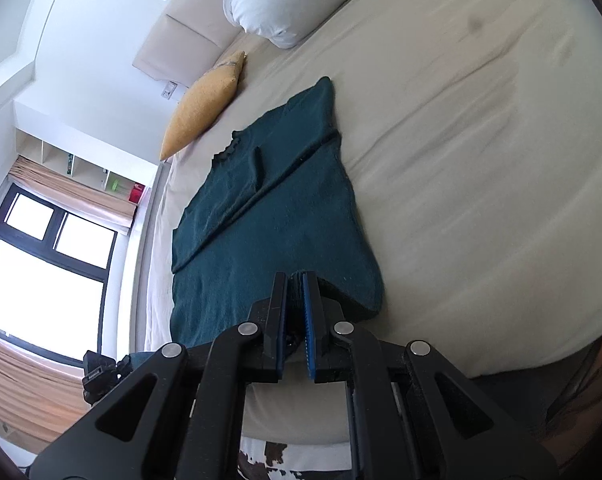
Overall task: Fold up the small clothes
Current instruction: 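Lift the hem with both tools and carry it toward the collar, then lay the hem down near the collar and open both tools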
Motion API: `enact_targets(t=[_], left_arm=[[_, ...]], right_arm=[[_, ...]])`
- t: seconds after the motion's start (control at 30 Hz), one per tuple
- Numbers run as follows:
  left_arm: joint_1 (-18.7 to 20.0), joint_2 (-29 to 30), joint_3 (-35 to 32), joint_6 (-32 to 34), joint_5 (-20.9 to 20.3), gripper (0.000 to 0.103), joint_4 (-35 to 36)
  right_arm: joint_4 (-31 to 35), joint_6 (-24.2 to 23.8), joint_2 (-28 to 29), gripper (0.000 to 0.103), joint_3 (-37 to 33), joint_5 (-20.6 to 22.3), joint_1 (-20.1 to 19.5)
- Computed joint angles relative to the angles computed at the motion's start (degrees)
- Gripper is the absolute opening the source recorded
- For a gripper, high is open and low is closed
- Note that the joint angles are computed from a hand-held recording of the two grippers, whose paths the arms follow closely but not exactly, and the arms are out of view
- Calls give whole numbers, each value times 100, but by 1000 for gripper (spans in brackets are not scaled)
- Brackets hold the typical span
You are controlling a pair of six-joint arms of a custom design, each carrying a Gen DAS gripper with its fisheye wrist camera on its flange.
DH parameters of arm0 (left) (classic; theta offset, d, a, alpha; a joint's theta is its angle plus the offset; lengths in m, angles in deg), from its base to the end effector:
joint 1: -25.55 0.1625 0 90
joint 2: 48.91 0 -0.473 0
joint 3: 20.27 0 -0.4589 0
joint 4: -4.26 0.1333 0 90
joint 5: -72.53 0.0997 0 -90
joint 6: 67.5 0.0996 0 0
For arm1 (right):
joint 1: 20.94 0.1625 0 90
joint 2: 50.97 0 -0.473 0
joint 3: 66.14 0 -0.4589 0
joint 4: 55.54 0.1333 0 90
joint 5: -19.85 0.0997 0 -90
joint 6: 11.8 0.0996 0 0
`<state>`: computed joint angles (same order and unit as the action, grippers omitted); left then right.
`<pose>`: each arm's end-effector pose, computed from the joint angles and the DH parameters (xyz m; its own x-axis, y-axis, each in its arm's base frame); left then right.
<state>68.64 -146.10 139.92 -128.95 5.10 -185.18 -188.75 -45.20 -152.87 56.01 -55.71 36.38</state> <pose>-0.0902 -0.3193 0.2081 -0.8971 -0.2349 0.3742 -0.4196 0.7182 -0.5551 -0.1166 -0.4746 0.4166 -0.9980 -0.0585 0.0230 -0.0626 0.8898 -0.4521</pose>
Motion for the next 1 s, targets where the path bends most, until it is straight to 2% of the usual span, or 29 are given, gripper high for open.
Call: enact_targets(t=[0.17, 0.33, 0.7, 1.0], left_arm=[[606, 614, -614, 682, -225, 6, -596], [1122, 1073, -1253, 1124, -423, 6, -710], [2143, 1817, -2436, 1760, -760, 6, -406], [2697, 2367, -3301, 2010, -851, 6, -200]], right_arm=[[-344, 378, 433, 7, -290, 20, 405], [-731, 740, 918, 7, -615, -145, 791], [-1385, 1440, 2305, 7, -1729, -636, 1442], [-1646, 1925, 3457, 7, -2749, -1110, 1786]])
